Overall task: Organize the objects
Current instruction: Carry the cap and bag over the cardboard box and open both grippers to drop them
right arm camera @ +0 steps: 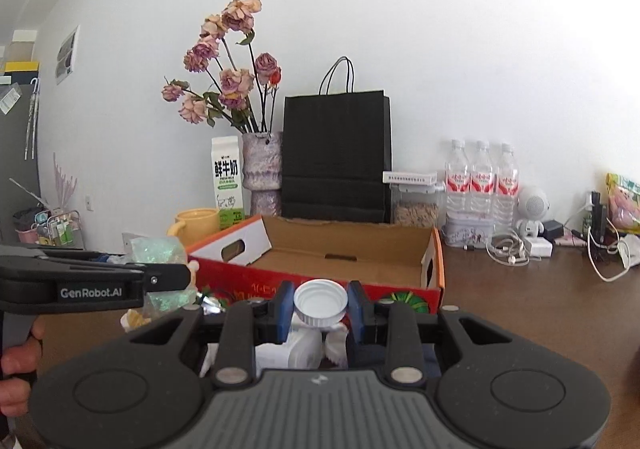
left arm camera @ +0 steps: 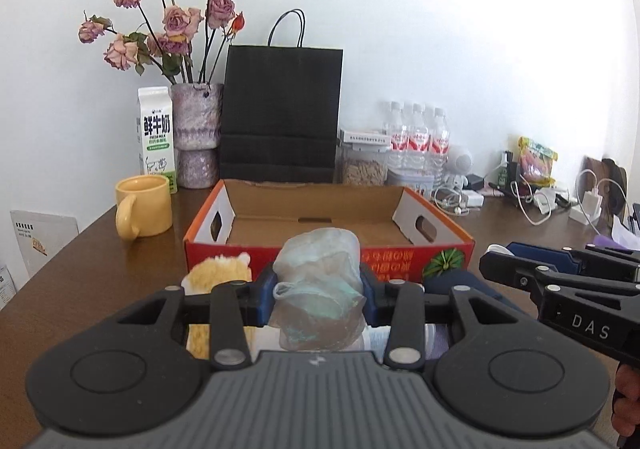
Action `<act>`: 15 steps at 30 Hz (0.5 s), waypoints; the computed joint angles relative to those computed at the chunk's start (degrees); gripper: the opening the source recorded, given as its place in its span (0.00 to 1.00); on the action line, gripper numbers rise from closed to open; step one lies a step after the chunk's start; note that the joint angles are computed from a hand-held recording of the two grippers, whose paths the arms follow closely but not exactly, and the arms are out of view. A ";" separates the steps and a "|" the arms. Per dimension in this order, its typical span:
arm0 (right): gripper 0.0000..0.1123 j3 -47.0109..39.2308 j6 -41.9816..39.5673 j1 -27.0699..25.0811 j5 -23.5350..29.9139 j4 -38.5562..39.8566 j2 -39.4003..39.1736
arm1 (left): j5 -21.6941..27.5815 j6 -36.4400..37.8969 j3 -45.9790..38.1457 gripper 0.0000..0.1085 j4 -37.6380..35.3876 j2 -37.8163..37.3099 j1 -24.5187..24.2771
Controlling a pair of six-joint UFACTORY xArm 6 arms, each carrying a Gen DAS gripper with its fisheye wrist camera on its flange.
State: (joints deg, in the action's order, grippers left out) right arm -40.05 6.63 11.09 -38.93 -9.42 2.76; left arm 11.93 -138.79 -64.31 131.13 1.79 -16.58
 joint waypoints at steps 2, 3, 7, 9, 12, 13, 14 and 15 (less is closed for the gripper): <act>0.24 -3.75 0.98 -0.55 0.33 -1.39 2.15 | 0.06 -1.15 -3.02 0.38 0.27 1.90 0.41; 0.24 -5.86 1.58 -0.83 0.75 -2.08 3.41 | 0.24 -1.59 -4.28 0.38 0.25 2.77 0.51; 0.24 -14.74 2.19 -1.19 4.42 -2.42 8.50 | -0.40 0.14 -11.41 0.38 -2.86 7.67 1.45; 0.24 -19.86 3.42 -1.54 7.23 -3.62 11.25 | -0.64 4.67 -14.95 0.38 -7.77 10.37 1.96; 0.24 -28.22 9.62 -2.51 12.39 -9.07 15.77 | -0.65 13.17 -19.86 0.38 -17.73 14.53 2.73; 0.24 -30.99 10.56 -2.51 14.28 -9.91 17.28 | -0.28 17.09 -21.67 0.38 -22.13 16.23 2.90; 0.24 -33.36 10.80 -2.34 15.80 -10.06 18.61 | -0.11 20.71 -23.34 0.38 -26.17 17.76 3.06; 0.24 -35.95 11.59 -2.21 17.60 -10.57 20.10 | 0.00 23.49 -24.94 0.38 -29.41 19.21 3.18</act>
